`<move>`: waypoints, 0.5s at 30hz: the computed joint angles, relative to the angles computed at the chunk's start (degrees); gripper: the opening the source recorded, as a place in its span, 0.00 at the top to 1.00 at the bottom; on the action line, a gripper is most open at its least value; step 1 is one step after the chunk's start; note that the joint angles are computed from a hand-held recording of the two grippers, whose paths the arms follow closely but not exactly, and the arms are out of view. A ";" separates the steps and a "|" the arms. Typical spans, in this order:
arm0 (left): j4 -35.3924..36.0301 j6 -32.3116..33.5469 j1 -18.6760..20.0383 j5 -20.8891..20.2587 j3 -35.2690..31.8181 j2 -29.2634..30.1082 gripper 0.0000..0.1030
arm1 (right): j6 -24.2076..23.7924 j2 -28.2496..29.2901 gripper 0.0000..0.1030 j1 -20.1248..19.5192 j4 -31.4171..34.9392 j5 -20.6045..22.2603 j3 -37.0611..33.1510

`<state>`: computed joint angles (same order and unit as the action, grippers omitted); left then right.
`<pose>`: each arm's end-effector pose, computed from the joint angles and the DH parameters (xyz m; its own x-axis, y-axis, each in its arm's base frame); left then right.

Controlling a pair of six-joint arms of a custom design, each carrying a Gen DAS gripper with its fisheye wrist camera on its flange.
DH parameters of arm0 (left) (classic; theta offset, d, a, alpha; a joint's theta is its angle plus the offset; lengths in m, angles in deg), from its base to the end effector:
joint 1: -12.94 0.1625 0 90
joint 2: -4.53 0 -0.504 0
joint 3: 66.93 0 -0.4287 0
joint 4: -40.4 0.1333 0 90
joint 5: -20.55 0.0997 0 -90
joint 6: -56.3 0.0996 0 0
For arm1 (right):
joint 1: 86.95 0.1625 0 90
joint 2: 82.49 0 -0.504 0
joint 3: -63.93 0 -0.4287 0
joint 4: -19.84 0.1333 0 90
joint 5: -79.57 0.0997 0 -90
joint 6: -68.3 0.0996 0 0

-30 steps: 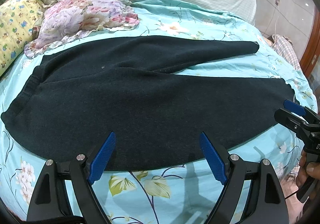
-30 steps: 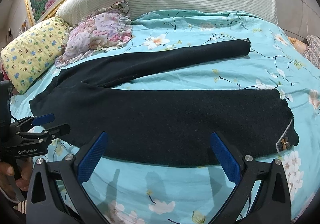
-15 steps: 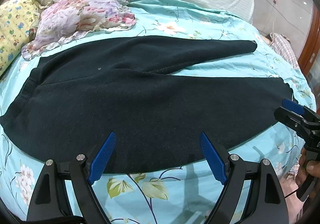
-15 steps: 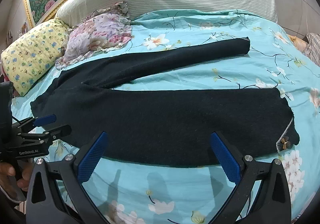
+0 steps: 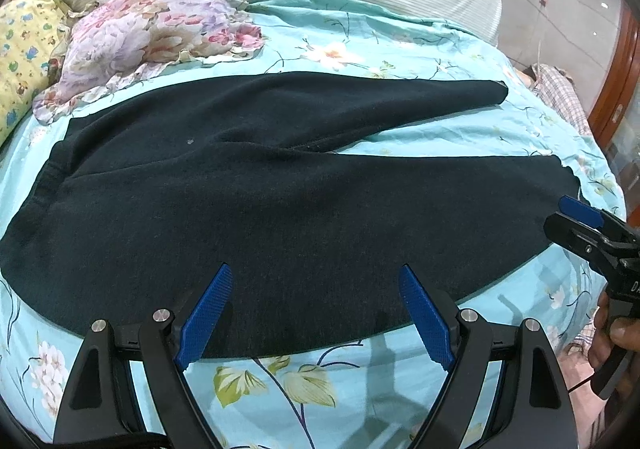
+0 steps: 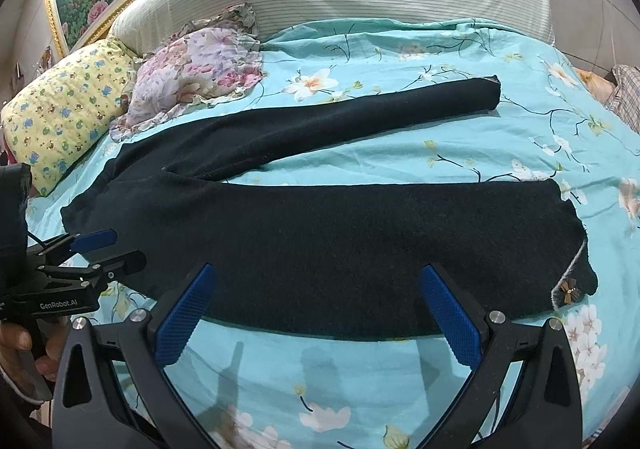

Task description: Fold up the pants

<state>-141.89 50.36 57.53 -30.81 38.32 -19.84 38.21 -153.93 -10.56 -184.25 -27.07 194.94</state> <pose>-0.3187 -0.5886 -0.1094 -0.7051 0.3958 -0.5883 0.6285 0.7330 -0.2601 -0.0189 -0.5234 0.2964 -0.8267 0.1083 0.5521 -0.3212 0.7148 -0.6213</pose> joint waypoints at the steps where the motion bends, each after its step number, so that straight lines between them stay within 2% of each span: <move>1: 0.16 0.40 0.11 -0.57 -0.06 -0.15 0.16 | 0.13 0.04 0.01 0.04 0.21 0.03 -0.15; 4: 0.71 1.89 0.58 -2.42 -0.62 -0.46 0.16 | 0.72 -0.20 0.01 -0.06 1.06 0.41 -0.53; 15: 5.09 7.74 2.10 -4.51 -6.29 -0.50 0.16 | 2.45 -1.51 0.01 -0.54 4.72 0.99 -3.94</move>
<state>-136.80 58.10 59.63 -35.32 32.03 -20.34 40.67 -155.43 -11.10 -179.53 -26.07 191.00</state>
